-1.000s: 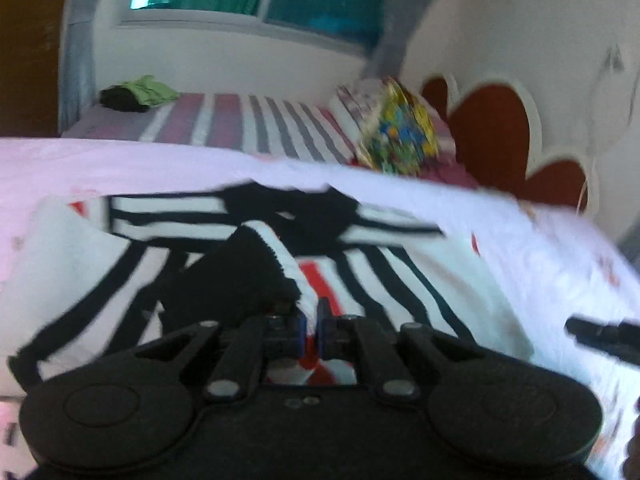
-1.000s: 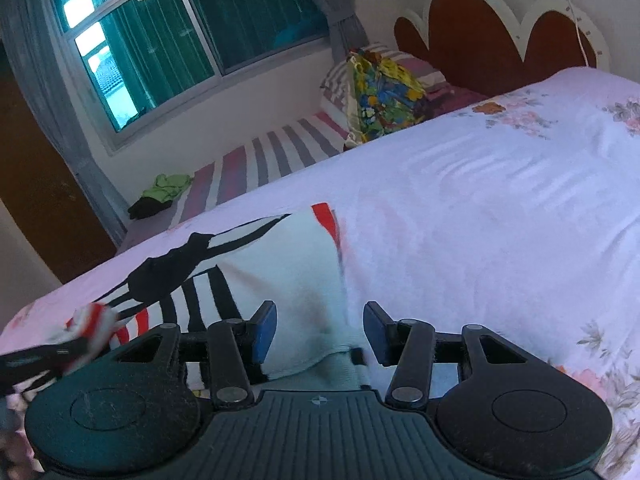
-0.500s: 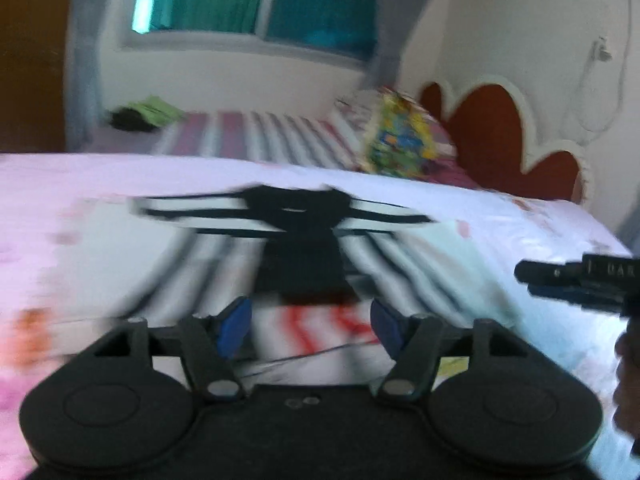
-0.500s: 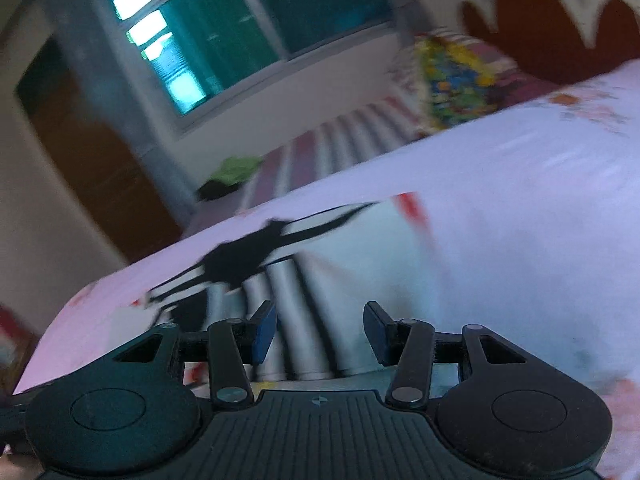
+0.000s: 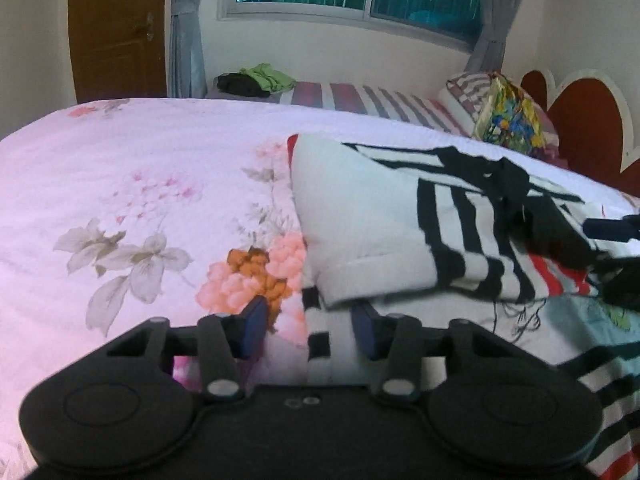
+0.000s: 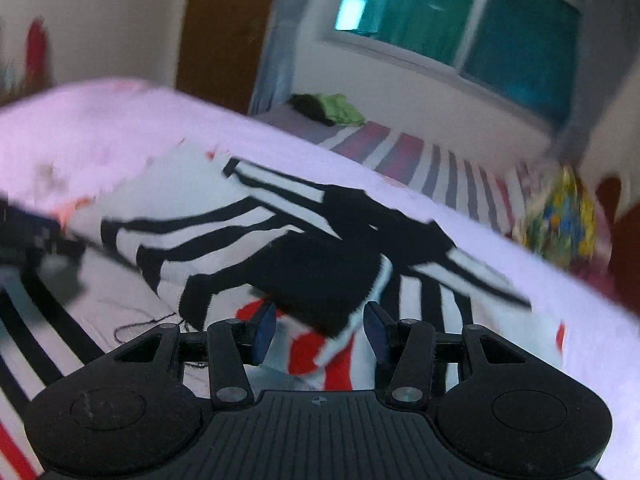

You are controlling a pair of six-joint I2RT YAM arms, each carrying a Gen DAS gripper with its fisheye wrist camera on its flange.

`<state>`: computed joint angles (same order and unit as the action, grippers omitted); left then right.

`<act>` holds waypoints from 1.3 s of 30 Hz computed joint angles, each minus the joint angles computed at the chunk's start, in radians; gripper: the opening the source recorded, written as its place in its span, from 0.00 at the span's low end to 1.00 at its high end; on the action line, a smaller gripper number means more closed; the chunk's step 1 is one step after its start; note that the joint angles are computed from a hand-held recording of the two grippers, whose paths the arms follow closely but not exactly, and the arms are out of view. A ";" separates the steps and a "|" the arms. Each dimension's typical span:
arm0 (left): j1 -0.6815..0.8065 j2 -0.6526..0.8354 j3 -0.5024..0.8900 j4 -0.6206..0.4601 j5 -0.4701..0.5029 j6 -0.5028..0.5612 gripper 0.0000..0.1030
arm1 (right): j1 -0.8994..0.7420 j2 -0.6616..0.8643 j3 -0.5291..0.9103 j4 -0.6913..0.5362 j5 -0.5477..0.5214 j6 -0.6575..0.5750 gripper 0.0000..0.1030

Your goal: Fold small clothes

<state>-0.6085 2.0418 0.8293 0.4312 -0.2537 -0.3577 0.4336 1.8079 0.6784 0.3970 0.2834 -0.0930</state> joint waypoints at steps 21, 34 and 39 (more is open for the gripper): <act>0.058 0.054 0.001 0.072 0.138 0.052 0.22 | -0.353 -0.019 -0.073 0.034 -0.280 0.548 0.05; 0.053 0.058 -0.010 0.091 0.123 -0.010 0.22 | -0.315 -0.160 -0.027 0.061 -0.258 0.440 0.05; 0.050 0.065 -0.008 0.096 0.115 -0.011 0.22 | -0.370 -0.046 -0.074 0.044 -0.302 0.474 0.05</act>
